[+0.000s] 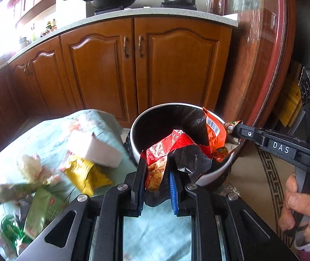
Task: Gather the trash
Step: 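Carry both bags over the white bin and open both tools to drop them, then move both open tools back over the trash on the table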
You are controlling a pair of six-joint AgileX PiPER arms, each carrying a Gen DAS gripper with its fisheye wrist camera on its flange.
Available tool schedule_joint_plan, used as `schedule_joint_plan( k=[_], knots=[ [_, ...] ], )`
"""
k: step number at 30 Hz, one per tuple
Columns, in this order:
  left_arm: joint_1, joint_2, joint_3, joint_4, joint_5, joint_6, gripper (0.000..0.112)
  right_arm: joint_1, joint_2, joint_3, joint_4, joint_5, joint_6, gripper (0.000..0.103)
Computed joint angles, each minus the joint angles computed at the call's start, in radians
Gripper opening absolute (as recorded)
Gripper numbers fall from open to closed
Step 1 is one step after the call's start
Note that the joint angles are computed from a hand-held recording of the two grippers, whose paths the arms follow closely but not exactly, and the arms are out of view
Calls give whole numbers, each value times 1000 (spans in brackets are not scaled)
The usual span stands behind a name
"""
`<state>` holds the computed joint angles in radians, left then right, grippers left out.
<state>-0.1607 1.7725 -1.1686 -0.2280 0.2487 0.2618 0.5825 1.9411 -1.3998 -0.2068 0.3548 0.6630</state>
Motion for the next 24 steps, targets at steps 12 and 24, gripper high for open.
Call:
schedule_joint_plan(
  k=[12, 24],
  knots=[
    [-34, 356, -532, 156, 293, -161, 26, -77, 140, -187, 157, 145, -206, 6],
    [-35, 336, -466, 140, 237, -176, 56, -87, 108, -128, 137, 109, -182, 23]
  ],
)
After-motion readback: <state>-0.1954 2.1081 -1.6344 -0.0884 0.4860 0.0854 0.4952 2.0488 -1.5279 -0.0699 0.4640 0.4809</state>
